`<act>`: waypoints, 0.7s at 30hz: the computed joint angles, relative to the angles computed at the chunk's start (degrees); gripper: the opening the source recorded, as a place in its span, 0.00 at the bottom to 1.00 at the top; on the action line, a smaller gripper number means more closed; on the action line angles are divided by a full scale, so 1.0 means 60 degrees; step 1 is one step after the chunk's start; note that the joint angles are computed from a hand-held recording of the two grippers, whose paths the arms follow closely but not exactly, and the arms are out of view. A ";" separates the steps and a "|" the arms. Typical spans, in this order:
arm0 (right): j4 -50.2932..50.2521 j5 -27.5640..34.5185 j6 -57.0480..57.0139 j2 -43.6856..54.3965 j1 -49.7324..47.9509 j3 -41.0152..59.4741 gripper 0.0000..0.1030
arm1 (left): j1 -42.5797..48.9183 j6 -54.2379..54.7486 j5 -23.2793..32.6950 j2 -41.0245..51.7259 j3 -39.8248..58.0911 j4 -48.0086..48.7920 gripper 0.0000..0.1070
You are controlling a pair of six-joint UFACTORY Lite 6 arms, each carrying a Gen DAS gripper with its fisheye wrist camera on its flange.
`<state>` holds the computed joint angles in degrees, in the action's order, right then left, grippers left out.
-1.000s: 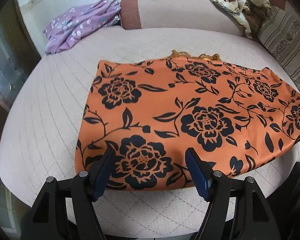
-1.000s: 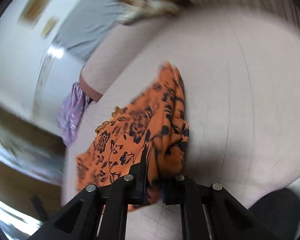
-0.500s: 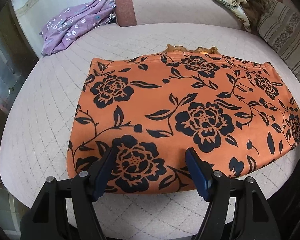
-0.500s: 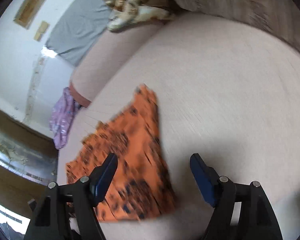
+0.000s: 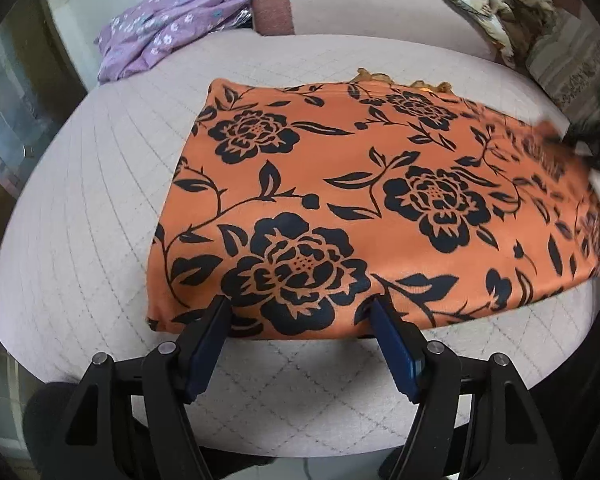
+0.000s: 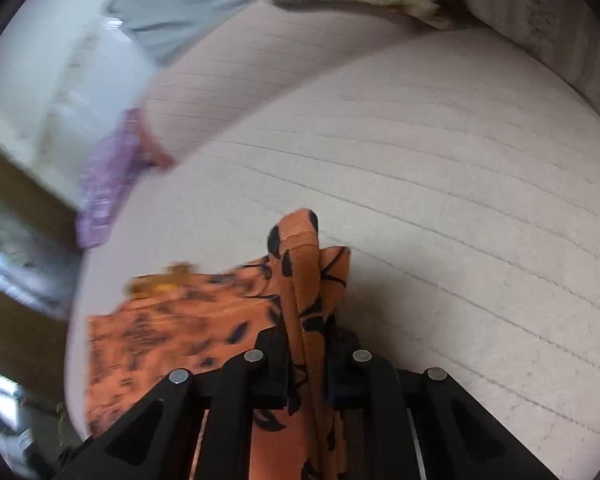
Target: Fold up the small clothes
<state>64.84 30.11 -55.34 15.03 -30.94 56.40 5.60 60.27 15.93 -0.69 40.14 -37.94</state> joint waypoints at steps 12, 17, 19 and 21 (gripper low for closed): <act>-0.1338 0.0624 0.1891 -0.5967 -0.0006 -0.3195 0.68 | 0.0454 0.1818 0.0307 -0.0334 -0.0320 -0.1490 0.68; 0.0664 0.3121 -0.0224 -0.6873 -0.0163 -0.5626 0.74 | 0.0546 0.1969 0.0542 -0.0471 -0.0430 -0.1599 0.68; 0.1192 0.2794 -0.1096 -0.6133 -0.0916 -0.6502 0.51 | 0.0639 0.1986 0.0606 -0.0622 -0.0522 -0.1483 0.68; 0.0620 0.3450 -0.0464 -0.6827 -0.1787 -0.6609 0.50 | 0.0870 0.2411 0.0588 -0.0779 -0.0634 -0.1771 0.68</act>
